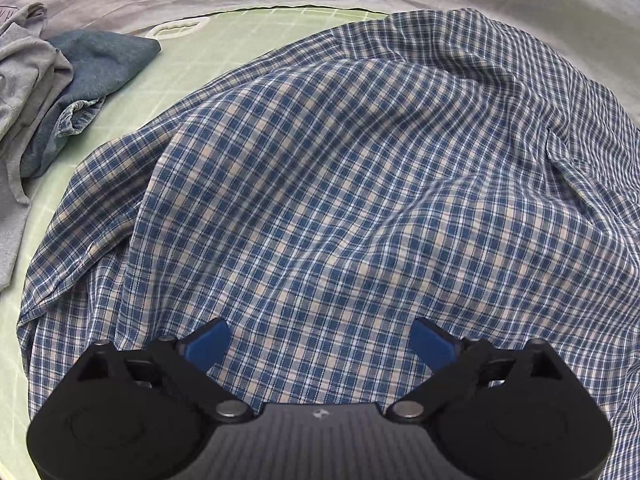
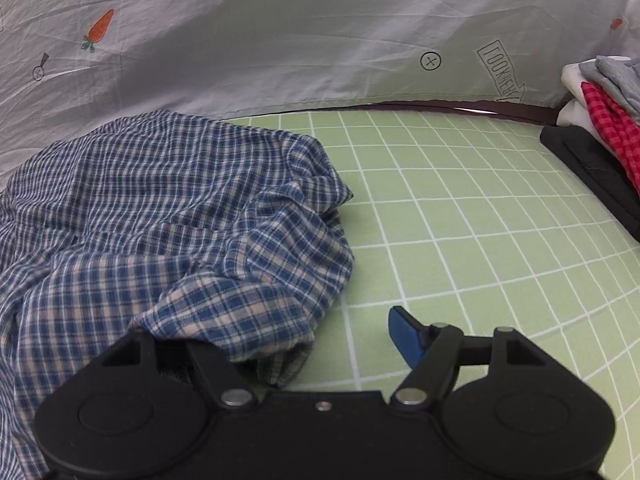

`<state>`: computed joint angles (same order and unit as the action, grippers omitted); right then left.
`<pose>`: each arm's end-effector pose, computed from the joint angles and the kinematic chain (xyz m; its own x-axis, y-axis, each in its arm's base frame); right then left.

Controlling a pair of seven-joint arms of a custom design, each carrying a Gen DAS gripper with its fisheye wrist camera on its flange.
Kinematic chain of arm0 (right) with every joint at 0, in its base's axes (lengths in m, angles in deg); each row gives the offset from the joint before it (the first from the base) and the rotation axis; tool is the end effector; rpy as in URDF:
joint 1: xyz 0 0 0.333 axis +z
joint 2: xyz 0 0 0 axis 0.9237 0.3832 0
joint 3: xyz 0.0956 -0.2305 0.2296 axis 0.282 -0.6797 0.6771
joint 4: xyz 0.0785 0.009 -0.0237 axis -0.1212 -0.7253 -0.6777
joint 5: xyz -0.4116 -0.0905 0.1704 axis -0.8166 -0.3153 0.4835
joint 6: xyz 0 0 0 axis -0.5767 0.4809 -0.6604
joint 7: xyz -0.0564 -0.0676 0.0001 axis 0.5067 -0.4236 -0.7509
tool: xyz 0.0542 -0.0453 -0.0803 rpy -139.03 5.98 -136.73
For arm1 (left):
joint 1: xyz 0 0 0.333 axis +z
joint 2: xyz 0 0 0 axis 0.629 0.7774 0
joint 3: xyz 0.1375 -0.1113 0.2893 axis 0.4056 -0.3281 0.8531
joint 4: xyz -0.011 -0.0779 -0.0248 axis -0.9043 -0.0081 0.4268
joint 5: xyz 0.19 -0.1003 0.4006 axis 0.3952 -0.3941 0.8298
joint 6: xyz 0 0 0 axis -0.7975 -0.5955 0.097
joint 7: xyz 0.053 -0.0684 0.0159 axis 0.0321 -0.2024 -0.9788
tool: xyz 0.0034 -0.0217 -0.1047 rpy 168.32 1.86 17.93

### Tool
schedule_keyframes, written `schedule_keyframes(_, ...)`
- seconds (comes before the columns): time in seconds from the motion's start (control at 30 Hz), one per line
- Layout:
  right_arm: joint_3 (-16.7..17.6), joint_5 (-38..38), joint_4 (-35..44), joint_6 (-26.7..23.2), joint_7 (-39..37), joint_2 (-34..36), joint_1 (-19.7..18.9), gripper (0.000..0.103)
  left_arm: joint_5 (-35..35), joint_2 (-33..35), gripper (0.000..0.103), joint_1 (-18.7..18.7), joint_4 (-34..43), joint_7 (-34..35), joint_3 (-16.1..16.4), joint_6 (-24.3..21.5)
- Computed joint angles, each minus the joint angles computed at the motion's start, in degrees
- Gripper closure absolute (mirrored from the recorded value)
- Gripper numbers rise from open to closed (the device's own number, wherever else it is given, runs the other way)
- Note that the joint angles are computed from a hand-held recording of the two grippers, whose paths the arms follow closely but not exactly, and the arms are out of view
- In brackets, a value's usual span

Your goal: Fold clothes

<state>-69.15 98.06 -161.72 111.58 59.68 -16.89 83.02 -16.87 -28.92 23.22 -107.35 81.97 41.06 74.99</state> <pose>0.7862 0.1780 0.4046 0.3525 -0.9358 -0.0032 -0.6942 -0.2592 -0.6715 0.5653 -0.2963 0.4677 0.6310 -0.7757 -0.0124 -0.7288 -0.5873 -0.3520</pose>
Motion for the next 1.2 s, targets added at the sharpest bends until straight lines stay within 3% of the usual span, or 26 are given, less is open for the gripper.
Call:
schedule_keyframes(0.1, 2.3, 3.1, 3.6, -2.0, -0.6, 2.3, -2.1, 0.042, -0.1, 0.0, 0.0, 0.1, -0.1, 0.2, 0.1, 0.1)
schedule_keyframes(0.17, 4.7, 6.3, 6.2, -4.0, -2.5, 3.7, -4.2, 0.061, -0.2, 0.0, 0.0, 0.2, -0.1, 0.3, 0.1, 0.2)
schedule_keyframes(0.23, 6.1, 8.6, 7.8, -4.5, -4.2, 4.6, -5.2, 0.07, -0.2, 0.1, 0.0, 0.3, -0.2, 0.6, 0.2, 0.5)
schedule_keyframes(0.37, 8.7, 12.0, 9.1, -1.1, -9.8, 5.1, -5.8, 0.082, 0.1, -0.2, 0.0, 0.3, -0.6, 0.4, 0.2, 0.7)
schedule_keyframes(0.5, 13.8, 17.0, 11.1, 0.5, -19.9, 5.5, -7.4, 0.083, 0.7, -0.2, 0.0, 0.2, -0.6, -0.8, 0.1, 0.6)
schedule_keyframes(0.6, 16.9, 20.7, 13.4, -3.9, -27.8, 6.2, -8.2, 0.084, 1.0, -0.1, 0.0, 0.1, -0.4, -1.5, 0.0, 0.4)
schedule_keyframes(0.83, 12.6, 18.7, 11.3, -18.2, -30.4, 5.1, -3.8, 0.087, 1.7, 0.2, 0.0, 0.0, -0.1, -2.6, 0.0, 0.1)
schedule_keyframes(1.0, 11.9, 23.0, 4.2, -18.4, -31.1, 0.0, -4.7, 0.084, 2.1, 0.2, 0.0, -0.1, -0.1, -2.9, 0.0, 0.1)
schedule_keyframes(1.13, 11.3, 28.0, 1.6, -17.4, -30.9, -3.2, -6.6, 0.069, 2.4, 0.3, 0.0, -0.1, 0.0, -3.2, 0.0, 0.1)
schedule_keyframes(1.2, 10.6, 29.2, 0.7, -16.3, -30.6, -4.4, -7.1, 0.067, 2.6, 0.4, 0.0, -0.1, 0.0, -3.4, 0.0, 0.1)
